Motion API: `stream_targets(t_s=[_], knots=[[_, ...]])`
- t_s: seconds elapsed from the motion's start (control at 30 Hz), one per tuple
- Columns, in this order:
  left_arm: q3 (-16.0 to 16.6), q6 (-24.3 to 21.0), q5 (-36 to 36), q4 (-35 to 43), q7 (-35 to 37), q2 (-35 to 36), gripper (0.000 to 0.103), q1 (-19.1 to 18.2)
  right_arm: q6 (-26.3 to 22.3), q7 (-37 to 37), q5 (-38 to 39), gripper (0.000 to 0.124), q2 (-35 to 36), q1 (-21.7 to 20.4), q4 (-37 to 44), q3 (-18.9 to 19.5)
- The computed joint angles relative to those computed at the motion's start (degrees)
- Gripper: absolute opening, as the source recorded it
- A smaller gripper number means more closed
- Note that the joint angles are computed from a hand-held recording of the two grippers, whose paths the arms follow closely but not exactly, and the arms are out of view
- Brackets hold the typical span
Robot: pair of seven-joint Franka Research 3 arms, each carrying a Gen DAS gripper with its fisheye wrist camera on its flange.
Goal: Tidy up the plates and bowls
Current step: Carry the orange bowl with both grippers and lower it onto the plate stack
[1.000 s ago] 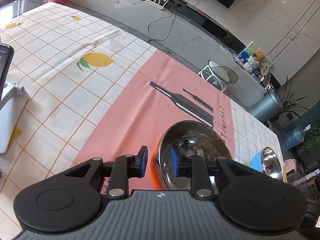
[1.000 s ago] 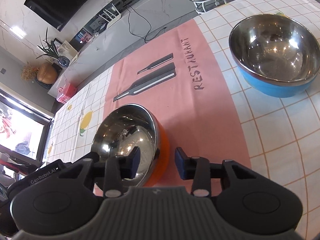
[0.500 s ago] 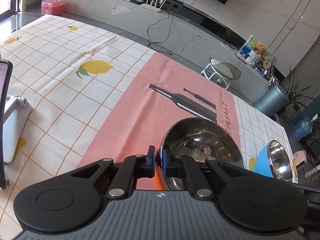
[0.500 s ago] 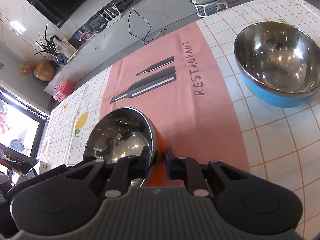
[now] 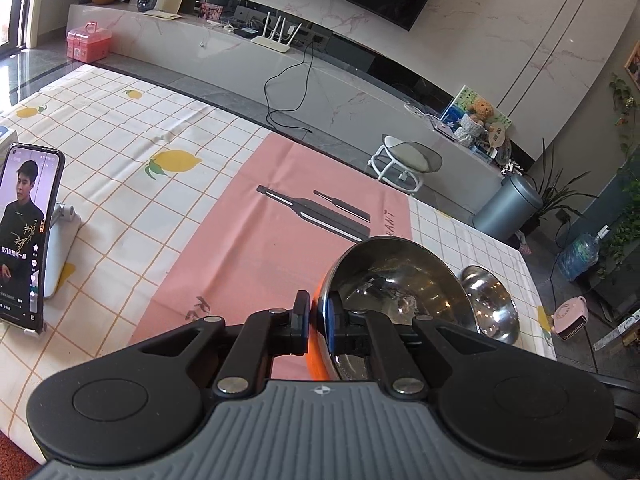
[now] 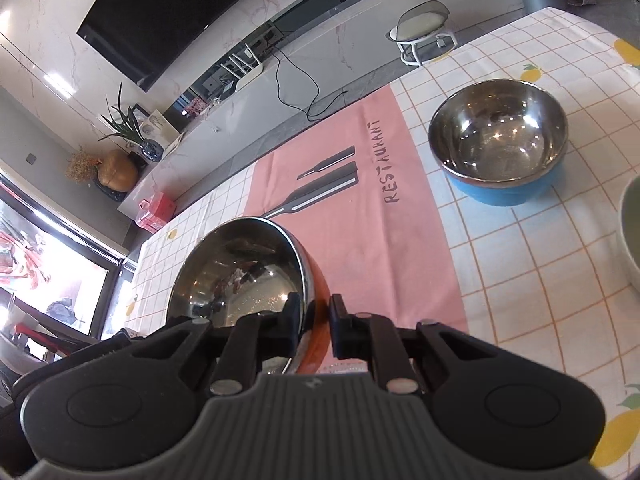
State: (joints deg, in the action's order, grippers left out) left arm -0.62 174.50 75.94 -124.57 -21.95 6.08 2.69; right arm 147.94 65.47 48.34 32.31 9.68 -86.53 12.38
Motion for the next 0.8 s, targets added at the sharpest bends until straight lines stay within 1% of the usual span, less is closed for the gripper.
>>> stream_targets(t_s=[0.1, 0.2, 0.33, 0.5, 0.6, 0.8], knots=[[-0.83, 0.12, 1.57, -0.82, -1.15, -1.39, 0.009, -0.81, 0.71, -3.20, 4.03, 0.013, -3.78, -2.38, -4.88, 0.88], [-1.95, 0.41, 1.98, -1.32, -0.81, -1.97, 0.009, -1.43, 1.16, -6.24, 8.27, 0.013, -7.31, -3.83, -9.32, 0.57], [-3.31, 0.81, 1.27, -1.33, 1.21, -1.69, 0.009, -2.77, 1.46, -9.62, 13.58, 0.013, -11.48, -4.92, -14.57, -1.07], [-4.09, 1.70, -1.48, -0.92, 5.53, -0.19, 0.009, -4.95, 2.25, -12.56, 18.39, 0.013, -15.25, -5.42, -19.46, -3.79], [-4.43, 1.57, -5.35, -0.54, 10.16, 1.00, 0.009, -6.39, 2.94, -13.10, 19.61, 0.013, -16.64, -5.39, -21.64, -5.29], [-4.76, 0.70, -17.03, -0.73, 22.01, 3.31, 0.010, -8.74, 3.24, -11.34, 19.18, 0.013, -17.19, -5.51, -24.37, -7.24]])
